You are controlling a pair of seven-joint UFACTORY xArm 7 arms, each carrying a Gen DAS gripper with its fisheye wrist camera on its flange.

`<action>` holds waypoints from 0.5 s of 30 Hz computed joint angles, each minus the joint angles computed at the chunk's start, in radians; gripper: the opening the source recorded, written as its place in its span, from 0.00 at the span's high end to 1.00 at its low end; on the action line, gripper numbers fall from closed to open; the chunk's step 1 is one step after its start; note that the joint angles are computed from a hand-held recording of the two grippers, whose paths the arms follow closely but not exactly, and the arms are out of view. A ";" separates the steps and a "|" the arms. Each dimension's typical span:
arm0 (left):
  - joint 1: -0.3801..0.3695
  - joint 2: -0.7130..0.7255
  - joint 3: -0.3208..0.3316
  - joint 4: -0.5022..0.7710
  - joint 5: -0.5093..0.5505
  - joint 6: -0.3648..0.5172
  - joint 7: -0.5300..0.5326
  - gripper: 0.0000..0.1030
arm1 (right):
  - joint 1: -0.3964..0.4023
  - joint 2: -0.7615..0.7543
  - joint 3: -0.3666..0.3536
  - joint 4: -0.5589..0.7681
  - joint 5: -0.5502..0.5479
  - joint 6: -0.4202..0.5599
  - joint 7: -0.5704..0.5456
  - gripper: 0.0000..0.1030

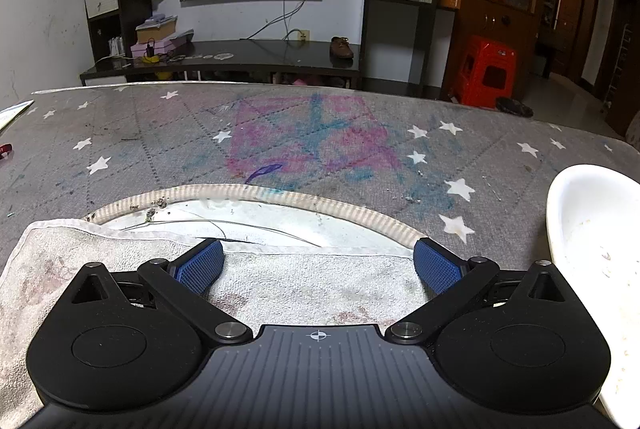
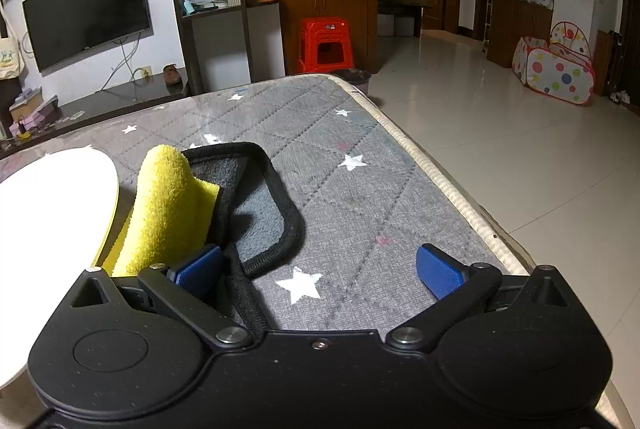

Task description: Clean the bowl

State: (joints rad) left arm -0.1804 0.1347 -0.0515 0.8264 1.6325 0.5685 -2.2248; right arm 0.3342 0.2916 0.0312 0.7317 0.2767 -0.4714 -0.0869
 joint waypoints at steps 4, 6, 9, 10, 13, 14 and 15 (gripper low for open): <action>0.002 -0.003 0.002 0.000 -0.003 -0.004 0.006 0.00 | -0.011 0.002 0.004 0.006 -0.013 0.005 0.010 0.00; 0.002 -0.002 0.001 0.002 -0.004 -0.004 0.006 0.00 | -0.020 -0.002 0.007 0.000 -0.025 0.004 0.017 0.00; 0.000 -0.001 0.000 0.000 -0.002 0.000 0.003 0.00 | -0.013 0.004 0.003 0.006 -0.019 0.004 0.016 0.00; 0.000 -0.001 0.000 0.001 -0.002 0.000 0.002 0.00 | -0.019 0.002 0.007 0.003 -0.027 0.002 0.022 0.00; -0.004 0.004 -0.001 0.003 -0.002 0.006 0.000 0.00 | -0.055 -0.003 0.028 -0.009 -0.073 -0.008 0.061 0.00; -0.004 0.004 -0.001 0.003 -0.002 0.006 0.000 0.00 | -0.075 -0.004 0.038 -0.014 -0.100 -0.015 0.084 0.00; -0.005 0.003 -0.001 0.001 -0.001 0.006 -0.001 0.00 | -0.093 -0.005 0.047 -0.019 -0.126 -0.020 0.107 0.00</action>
State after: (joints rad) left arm -0.1849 0.1380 -0.0524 0.8278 1.6316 0.5749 -2.2262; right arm 0.2417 0.2863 0.0782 0.7126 0.1508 -0.4918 0.0202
